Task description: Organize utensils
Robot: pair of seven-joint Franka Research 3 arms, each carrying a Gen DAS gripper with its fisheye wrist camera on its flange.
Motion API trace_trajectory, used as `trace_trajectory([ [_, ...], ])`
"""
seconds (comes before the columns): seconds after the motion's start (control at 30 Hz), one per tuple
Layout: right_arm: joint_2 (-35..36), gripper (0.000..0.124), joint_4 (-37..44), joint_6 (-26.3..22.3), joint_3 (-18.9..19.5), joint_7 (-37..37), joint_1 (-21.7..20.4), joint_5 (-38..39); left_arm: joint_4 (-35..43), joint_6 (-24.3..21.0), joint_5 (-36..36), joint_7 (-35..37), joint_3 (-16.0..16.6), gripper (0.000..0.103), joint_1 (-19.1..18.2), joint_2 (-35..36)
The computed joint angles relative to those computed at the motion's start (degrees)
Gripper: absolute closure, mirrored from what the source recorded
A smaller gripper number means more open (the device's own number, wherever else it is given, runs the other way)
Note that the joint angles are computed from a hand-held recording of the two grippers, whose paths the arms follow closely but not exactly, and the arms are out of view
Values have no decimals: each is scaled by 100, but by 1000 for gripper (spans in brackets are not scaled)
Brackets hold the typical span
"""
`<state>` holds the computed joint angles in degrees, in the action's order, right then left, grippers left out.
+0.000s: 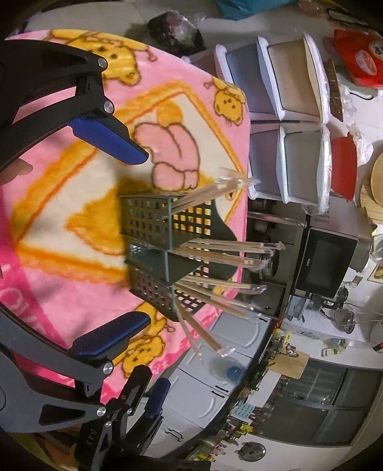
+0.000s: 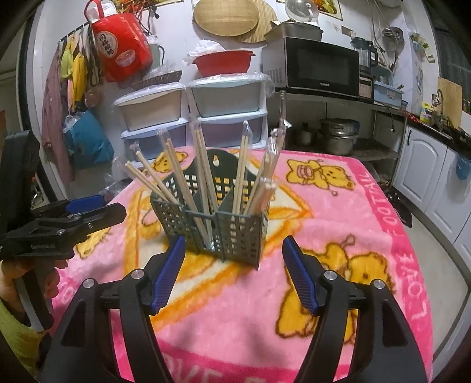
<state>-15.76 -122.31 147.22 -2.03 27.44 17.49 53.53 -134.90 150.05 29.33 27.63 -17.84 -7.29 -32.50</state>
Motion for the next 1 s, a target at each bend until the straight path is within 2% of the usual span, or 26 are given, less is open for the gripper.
trace_trajectory([
  [0.17,-68,48,-190,125,-13,-176,39,157,-161,31,127,-264,-141,11,60,-89],
  [0.43,-219,43,-604,549,-60,-755,210,645,-413,171,415,-773,-323,11,171,-229],
  [0.6,-292,38,-802,956,-157,-1440,387,1440,-589,202,785,-1310,-577,11,375,-413],
  [0.73,-295,36,-879,1103,-190,-1966,433,2083,-679,187,1114,-1654,-740,11,486,-530],
  [0.8,-289,32,-900,1141,-186,-2253,424,2391,-715,193,1273,-1811,-803,11,523,-569],
  [1.0,-320,29,-982,1258,-81,-3575,315,3751,-771,116,1762,-2250,-1025,11,607,-604],
])
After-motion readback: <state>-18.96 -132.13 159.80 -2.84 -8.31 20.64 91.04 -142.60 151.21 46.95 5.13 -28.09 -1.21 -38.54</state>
